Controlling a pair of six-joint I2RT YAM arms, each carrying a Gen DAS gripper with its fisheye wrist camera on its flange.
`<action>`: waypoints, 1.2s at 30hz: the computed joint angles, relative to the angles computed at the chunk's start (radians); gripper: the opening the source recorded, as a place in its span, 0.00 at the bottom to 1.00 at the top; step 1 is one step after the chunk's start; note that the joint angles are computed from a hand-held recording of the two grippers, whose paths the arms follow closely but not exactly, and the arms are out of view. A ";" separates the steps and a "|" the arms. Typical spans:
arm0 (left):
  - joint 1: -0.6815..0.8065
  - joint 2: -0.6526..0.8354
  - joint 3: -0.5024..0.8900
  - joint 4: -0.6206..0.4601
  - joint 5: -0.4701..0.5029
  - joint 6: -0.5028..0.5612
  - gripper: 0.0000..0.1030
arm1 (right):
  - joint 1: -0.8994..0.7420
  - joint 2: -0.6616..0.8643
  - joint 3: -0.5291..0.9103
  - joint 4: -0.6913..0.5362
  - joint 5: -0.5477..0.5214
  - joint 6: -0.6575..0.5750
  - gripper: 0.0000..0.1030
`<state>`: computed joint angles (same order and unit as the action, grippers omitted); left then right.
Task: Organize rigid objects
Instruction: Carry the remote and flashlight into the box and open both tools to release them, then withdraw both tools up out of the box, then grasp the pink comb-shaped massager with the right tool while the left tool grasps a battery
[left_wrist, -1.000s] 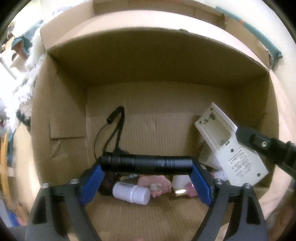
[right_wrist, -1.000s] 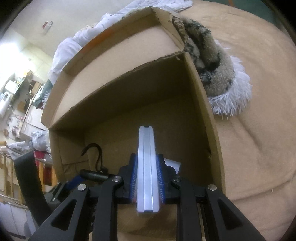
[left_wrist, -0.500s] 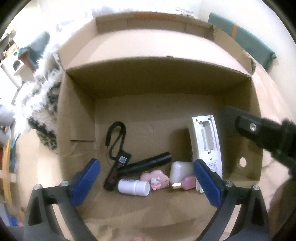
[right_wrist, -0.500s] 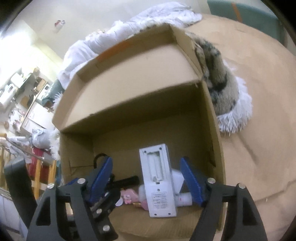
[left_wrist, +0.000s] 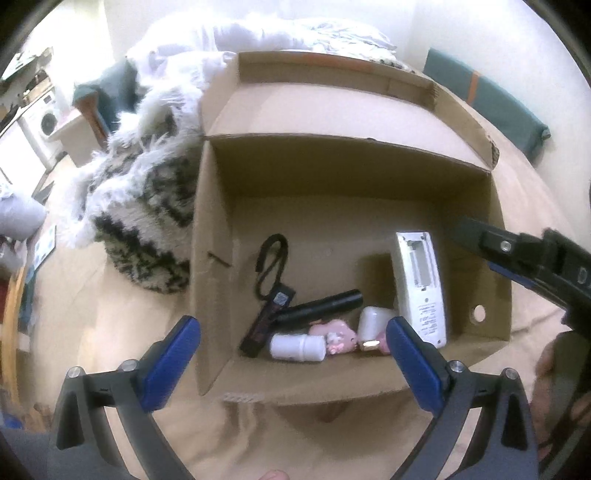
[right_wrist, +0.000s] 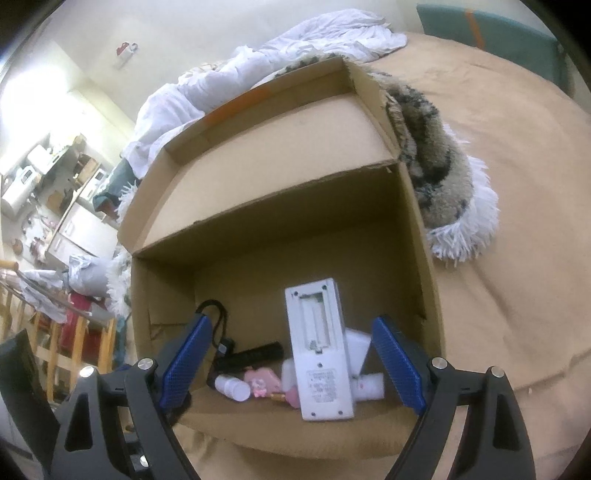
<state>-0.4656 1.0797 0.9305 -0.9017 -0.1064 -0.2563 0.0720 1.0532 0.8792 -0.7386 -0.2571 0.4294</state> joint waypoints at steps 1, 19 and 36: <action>0.012 -0.012 -0.004 -0.006 0.002 0.007 0.98 | -0.002 -0.010 -0.002 -0.008 -0.006 0.000 0.91; 0.250 -0.269 -0.078 -0.228 0.098 0.109 0.98 | 0.212 -0.427 -0.128 -0.255 0.095 0.215 0.91; 0.535 -0.213 -0.050 -0.307 0.235 0.158 0.98 | 0.524 -0.077 -0.198 -0.195 0.326 0.219 0.91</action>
<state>0.0695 0.8666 0.8802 -1.2091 0.1287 -0.0978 0.5955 0.9762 0.6814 -0.9331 0.0688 0.6482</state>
